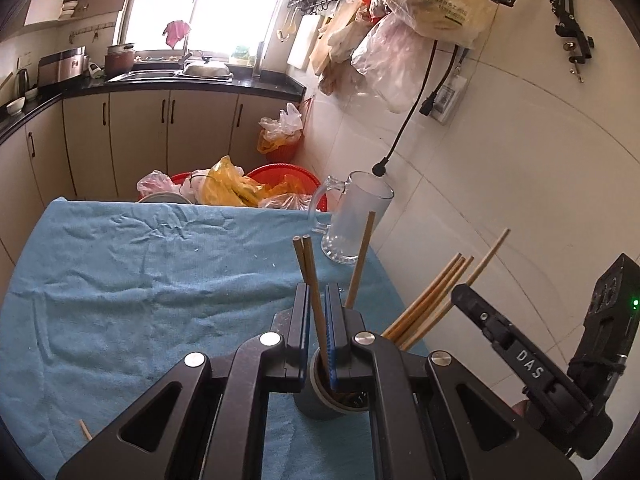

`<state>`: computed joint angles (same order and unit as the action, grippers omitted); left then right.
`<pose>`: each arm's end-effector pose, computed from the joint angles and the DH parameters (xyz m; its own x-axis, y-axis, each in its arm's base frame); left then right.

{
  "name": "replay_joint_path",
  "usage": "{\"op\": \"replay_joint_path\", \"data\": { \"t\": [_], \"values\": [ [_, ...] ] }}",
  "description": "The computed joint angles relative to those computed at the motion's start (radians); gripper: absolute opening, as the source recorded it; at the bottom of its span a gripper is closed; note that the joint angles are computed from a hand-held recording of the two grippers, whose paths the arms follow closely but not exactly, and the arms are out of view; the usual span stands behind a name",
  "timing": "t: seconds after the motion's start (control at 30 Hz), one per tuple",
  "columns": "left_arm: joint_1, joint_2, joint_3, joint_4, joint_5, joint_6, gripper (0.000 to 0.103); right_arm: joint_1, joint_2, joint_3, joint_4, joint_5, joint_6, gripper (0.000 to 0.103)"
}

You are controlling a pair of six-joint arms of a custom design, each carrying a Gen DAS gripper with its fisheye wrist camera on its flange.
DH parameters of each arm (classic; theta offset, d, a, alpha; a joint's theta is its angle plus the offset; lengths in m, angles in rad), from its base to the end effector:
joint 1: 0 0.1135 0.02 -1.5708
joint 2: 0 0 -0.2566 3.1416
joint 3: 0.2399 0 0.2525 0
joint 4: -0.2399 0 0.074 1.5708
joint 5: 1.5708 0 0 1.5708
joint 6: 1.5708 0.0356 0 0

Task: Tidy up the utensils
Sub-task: 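Lower the right gripper's chopstick into the cup and open while the left releases its own, then close the left gripper on a loose chopstick while the right gripper moves toward another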

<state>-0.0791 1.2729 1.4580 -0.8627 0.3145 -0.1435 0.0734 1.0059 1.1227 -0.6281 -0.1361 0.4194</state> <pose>0.2571 -0.0314 0.3953 -0.6636 -0.0838 -0.7433 0.2228 0.9265 -0.3034 0.2136 0.0205 0.3649 -0.5233 0.3661 -0.7695 0.0246 0.9091 0.4158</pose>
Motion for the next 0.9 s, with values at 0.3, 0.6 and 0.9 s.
{"op": "replay_joint_path", "data": {
  "t": [0.3, 0.6, 0.9],
  "values": [
    [0.055, -0.136, -0.037, -0.039, 0.013, -0.007, 0.037, -0.007, -0.12, 0.026, -0.076, 0.027, 0.009, 0.032],
    [0.243, -0.35, -0.198, -0.135, 0.071, 0.093, 0.048, 0.278, -0.274, -0.062, -0.186, 0.294, 0.086, 0.054],
    [0.601, -0.474, -0.377, -0.28, 0.231, 0.364, 0.05, 0.552, -0.275, -0.172, -0.22, 0.472, 0.228, 0.056]
  ]
}}
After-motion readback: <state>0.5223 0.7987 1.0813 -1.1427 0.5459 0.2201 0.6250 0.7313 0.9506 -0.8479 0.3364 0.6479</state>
